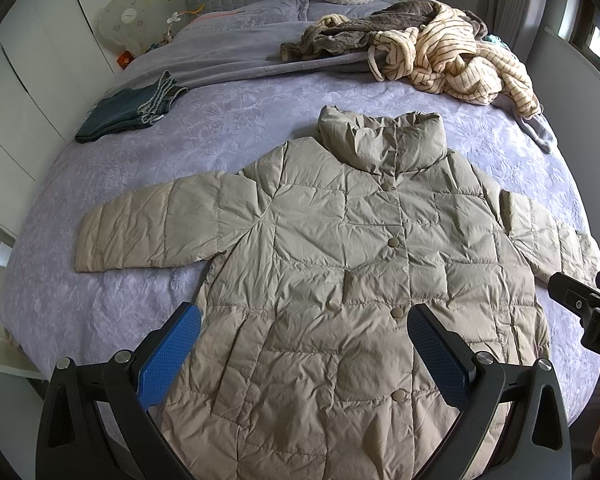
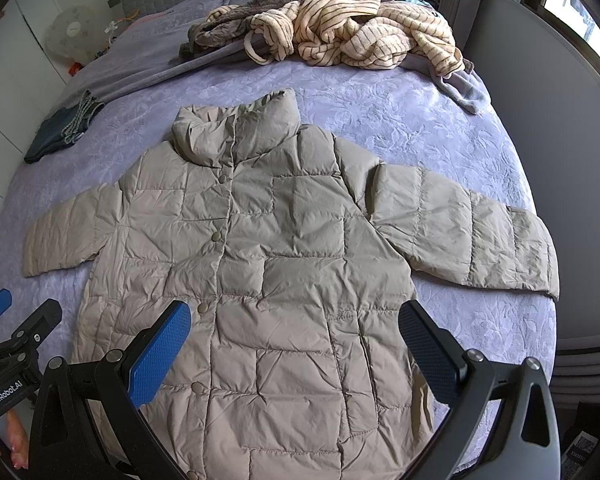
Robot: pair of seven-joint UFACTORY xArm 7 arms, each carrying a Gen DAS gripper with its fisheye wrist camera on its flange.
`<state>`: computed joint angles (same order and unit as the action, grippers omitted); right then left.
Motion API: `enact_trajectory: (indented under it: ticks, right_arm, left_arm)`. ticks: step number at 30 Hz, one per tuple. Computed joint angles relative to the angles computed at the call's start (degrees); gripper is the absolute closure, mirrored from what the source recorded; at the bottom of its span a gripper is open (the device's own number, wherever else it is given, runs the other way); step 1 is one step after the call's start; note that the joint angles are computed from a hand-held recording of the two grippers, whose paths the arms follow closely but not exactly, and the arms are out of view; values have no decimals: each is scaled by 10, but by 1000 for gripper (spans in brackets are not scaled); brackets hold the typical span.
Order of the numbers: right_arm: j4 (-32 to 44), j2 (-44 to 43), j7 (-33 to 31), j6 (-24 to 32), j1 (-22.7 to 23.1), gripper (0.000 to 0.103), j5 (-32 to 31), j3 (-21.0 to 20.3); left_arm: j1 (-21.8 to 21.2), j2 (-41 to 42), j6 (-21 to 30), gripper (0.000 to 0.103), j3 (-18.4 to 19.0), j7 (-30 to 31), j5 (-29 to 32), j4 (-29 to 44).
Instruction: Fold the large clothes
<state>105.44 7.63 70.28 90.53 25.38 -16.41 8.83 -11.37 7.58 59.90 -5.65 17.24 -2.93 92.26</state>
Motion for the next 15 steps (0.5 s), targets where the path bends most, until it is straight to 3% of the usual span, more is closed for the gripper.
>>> enact_trajectory:
  ticks: [15]
  right_arm:
    - [1, 0, 1, 0, 0, 0, 0, 0]
  left_arm:
    - [0, 0, 0, 0, 0, 0, 0, 0]
